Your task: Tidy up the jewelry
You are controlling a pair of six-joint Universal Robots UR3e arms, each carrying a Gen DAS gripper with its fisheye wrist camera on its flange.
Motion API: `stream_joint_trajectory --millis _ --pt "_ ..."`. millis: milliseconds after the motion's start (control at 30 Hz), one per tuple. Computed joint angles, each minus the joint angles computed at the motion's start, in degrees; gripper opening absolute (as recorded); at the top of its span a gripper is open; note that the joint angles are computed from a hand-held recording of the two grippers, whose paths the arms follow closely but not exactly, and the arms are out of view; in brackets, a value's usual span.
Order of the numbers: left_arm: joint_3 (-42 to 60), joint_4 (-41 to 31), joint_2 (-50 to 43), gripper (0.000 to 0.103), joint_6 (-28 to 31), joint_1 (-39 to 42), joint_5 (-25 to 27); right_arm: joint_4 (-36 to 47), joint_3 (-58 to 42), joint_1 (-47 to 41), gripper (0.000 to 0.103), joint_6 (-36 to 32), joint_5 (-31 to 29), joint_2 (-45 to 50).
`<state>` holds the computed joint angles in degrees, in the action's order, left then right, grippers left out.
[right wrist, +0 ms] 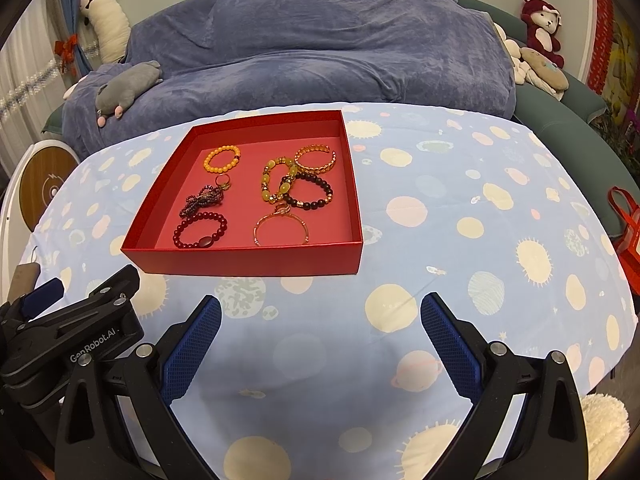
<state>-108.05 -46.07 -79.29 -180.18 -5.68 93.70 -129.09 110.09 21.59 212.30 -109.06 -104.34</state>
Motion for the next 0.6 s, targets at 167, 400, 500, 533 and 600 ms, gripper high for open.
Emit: stream_joint_trajectory --millis 167,400,500,533,600 --pt "-0.2 0.2 0.1 0.096 -0.2 0.1 0.0 0.2 -0.2 0.0 0.096 -0.1 0.0 0.0" --pt "-0.5 0.4 0.2 0.096 -0.2 0.0 0.2 0.2 -0.3 0.1 0.096 0.1 -0.1 0.1" --pt "-0.4 0.5 0.2 0.096 -0.3 -0.1 0.4 0.3 -0.3 0.2 0.096 0.1 -0.2 0.1" --pt "-0.4 0.5 0.2 0.096 -0.3 -0.1 0.4 0.3 -0.3 0.2 0.096 0.1 -0.2 0.1" --pt "-0.4 0.4 0.2 0.096 -0.2 -0.1 0.4 0.2 -0.3 0.2 0.096 0.1 -0.2 0.2"
